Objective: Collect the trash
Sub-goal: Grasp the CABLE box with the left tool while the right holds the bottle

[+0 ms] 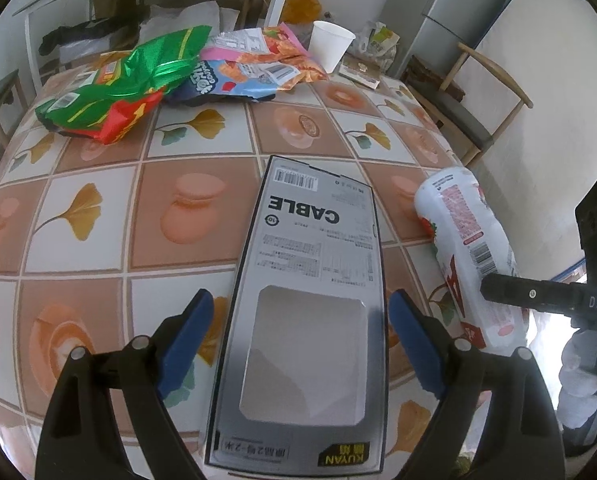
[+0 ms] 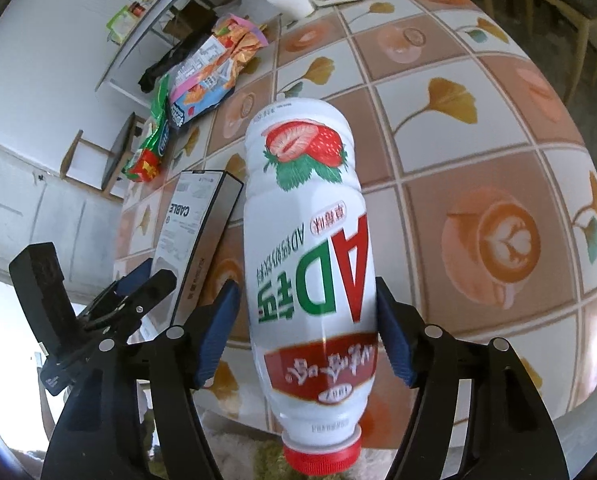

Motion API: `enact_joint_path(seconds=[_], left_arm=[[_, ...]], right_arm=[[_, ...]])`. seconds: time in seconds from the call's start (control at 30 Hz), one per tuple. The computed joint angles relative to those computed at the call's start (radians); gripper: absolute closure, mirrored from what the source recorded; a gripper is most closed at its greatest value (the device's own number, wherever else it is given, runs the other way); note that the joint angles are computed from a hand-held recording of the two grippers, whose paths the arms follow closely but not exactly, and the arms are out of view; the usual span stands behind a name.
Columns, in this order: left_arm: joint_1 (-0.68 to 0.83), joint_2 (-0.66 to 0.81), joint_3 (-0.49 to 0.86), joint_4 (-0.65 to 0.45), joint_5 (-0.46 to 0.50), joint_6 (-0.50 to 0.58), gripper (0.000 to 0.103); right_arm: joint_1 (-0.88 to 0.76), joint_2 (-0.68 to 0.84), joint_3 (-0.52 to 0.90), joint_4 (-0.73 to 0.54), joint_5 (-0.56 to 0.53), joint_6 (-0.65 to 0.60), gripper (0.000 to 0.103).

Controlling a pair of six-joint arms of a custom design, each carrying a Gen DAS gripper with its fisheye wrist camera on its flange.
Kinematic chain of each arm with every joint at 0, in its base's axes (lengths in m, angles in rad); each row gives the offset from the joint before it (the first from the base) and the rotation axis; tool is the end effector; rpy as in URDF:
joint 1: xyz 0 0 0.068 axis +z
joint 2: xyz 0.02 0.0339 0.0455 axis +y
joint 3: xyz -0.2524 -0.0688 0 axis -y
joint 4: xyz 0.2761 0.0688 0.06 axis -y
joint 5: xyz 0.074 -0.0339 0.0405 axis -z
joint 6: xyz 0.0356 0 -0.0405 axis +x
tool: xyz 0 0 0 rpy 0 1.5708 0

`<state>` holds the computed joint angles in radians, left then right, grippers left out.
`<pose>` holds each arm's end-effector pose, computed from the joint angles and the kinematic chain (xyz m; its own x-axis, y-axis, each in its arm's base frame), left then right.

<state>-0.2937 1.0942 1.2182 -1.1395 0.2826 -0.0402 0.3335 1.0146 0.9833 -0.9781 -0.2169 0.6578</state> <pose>0.2152 -0.0755 0.3395 -0.8295 0.2106 -0.5172 0.3857 0.8858 -0.2580 0.2077 0.0801 0.2871 -0.8946 0.3219 -0.3099 0.1504 0.8700 0.4696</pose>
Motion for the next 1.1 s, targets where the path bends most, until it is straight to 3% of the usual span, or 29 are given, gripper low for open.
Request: enact_joint_path(seconds=[1.1], left_arm=[[-0.091,0.013,-0.025,0.062,-0.109,-0.025,0.017]], right_arm=[[-0.05,0.05,-0.008,0.058,-0.042,-0.008,0.045]])
